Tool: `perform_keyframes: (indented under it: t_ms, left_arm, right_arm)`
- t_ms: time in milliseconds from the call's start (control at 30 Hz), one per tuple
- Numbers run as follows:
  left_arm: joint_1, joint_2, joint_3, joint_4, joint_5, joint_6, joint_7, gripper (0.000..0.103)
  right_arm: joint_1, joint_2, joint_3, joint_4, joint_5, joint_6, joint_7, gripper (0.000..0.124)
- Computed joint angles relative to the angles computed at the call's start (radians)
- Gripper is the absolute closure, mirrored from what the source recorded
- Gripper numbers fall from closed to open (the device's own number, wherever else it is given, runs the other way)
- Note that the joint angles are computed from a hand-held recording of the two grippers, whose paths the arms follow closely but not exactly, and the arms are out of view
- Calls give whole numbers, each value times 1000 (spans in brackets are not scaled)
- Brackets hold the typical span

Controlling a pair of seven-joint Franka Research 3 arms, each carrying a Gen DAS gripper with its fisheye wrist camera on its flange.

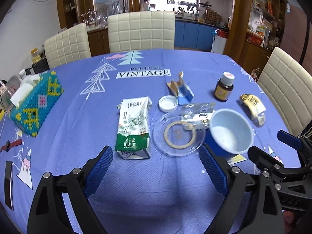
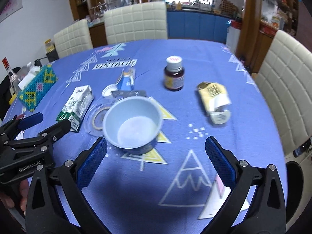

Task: Collect trash
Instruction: 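Move both tools back over the table, then grasp the white-green tissue pack with the left tool while the right tool grasps the blue bowl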

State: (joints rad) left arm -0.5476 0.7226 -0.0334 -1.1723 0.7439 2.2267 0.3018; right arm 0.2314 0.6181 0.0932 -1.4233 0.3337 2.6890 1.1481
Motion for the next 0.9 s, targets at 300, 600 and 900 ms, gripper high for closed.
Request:
perform_keyframes:
  t_ms: [300, 600, 900]
  left_arm:
    - [31, 28, 2, 12, -33, -15, 10, 15]
    - [66, 124, 11, 142, -92, -44, 83, 15]
    - [77, 147, 32, 147, -124, -6, 85, 18]
  right_arm:
    - [47, 101, -31, 134, -73, -71, 40, 24]
    - [64, 198, -40, 282, -117, -115, 61, 24]
    - [58, 253, -30, 361, -116, -118, 62, 40]
